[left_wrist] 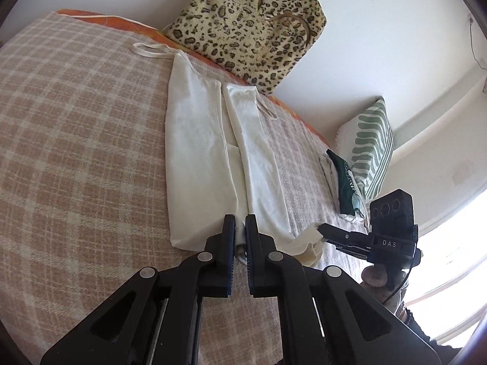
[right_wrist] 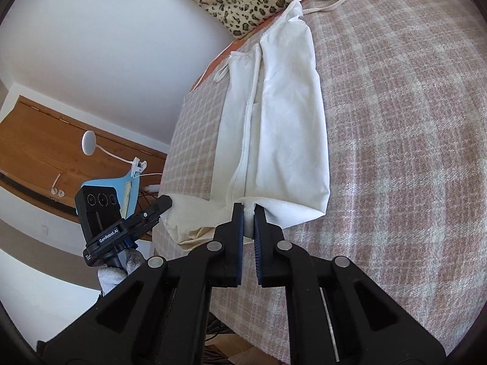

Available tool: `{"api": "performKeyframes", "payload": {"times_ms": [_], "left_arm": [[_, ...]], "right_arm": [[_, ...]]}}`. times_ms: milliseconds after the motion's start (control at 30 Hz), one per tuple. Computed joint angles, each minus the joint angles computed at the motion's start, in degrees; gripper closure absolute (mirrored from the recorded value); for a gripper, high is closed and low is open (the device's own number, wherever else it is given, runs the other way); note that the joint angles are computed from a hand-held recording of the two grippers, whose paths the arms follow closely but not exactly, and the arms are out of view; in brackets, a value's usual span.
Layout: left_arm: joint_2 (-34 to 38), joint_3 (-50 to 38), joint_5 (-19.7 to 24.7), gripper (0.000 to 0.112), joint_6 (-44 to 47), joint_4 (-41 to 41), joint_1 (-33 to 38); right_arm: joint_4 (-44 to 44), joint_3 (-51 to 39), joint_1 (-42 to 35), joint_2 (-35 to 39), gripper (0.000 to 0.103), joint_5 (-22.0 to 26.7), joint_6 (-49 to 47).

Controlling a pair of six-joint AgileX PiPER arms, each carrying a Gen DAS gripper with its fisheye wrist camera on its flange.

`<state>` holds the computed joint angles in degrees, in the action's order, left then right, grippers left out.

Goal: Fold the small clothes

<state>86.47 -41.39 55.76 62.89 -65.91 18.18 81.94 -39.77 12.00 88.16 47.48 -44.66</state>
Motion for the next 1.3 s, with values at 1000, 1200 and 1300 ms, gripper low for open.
{"api": "performKeyframes", "payload": {"times_ms": [1000,1200,1300], "left_arm": [[16.0,-16.5,-12.5,0.089,-12.0,1.8,-7.6],[12.6,-14.8,-10.7,0.089,-7.6,1.0,-4.7],[12.1,-13.2,-10.0,0.089,-5.9,2.0,-4.9]], "right_arm": [[-4.2,-21.6,-1.0,21.2,0.094,-2.6,8.6],[-7.0,-19.4,-1.8,15.9,0.055,-6.7,7.5],[-9.5,-18.8,-1.5,13.8,0.055,-8.3,7.1]]}}
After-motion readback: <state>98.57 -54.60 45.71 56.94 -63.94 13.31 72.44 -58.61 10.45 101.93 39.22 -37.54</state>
